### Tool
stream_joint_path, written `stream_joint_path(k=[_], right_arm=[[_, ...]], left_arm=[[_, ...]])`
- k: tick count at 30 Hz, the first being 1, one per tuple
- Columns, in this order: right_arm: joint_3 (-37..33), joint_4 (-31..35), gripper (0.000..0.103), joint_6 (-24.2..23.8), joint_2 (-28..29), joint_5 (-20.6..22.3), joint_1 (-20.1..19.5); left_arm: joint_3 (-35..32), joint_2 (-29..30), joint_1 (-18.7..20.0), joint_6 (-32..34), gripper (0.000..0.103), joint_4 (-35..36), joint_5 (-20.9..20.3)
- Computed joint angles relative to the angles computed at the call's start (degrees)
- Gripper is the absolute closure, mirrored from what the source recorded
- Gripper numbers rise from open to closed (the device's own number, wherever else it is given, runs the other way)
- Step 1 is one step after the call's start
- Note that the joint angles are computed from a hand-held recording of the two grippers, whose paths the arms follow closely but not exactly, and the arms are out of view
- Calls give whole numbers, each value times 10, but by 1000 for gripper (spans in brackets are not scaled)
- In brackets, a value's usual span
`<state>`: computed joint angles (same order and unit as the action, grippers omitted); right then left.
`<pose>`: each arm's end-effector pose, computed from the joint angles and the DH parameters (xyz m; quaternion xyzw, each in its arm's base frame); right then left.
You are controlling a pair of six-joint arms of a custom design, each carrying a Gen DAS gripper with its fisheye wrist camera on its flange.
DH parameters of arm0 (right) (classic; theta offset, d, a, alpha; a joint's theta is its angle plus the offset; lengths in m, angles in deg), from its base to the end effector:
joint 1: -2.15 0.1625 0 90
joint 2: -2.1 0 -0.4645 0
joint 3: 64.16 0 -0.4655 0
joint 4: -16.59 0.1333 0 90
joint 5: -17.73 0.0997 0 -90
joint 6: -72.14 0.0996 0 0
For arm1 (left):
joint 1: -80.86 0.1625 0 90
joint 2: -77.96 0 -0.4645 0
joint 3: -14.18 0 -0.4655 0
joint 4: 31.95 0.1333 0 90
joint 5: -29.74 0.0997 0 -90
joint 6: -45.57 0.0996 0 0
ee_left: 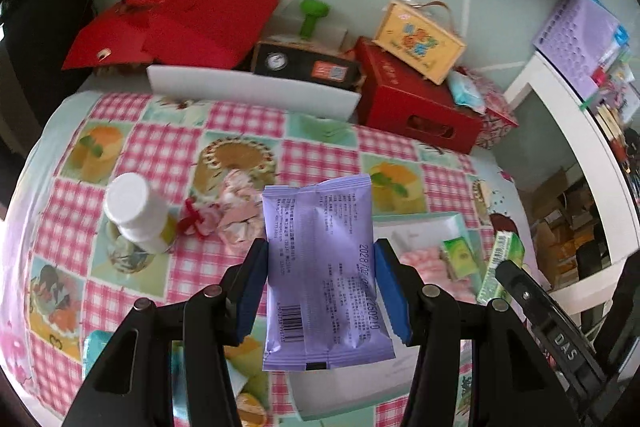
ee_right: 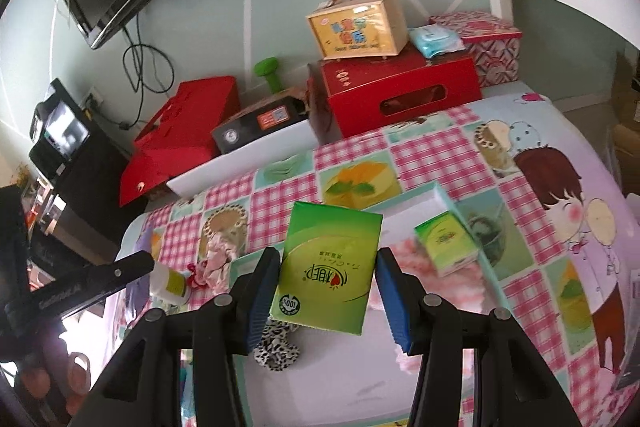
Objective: Organize soft objects
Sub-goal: 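Carry purple packet and green tissue pack over the white tray with both tools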
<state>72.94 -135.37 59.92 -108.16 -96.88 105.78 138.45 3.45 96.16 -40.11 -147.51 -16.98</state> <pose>0.1807 -0.3556 0.3714 0.1457 -0.9223 0.2973 0.1995 -0.4156 -0.3227 0.1478 -0.0100 0.9121 -0.3221 0.2534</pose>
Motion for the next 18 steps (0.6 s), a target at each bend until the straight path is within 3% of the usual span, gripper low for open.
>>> stream_joint_path(k=[5, 10, 18], right_arm=[[-3, -13, 51, -1, -11, -16, -11], [-7, -32, 51, 4, -21, -39, -29], [-12, -61, 51, 8, -6, -108, -43]], left_arm=[[-2, 32, -1, 29, 49, -47, 2], [0, 64, 9, 56, 49, -102, -22], [-14, 119, 20, 106, 49, -133, -59]])
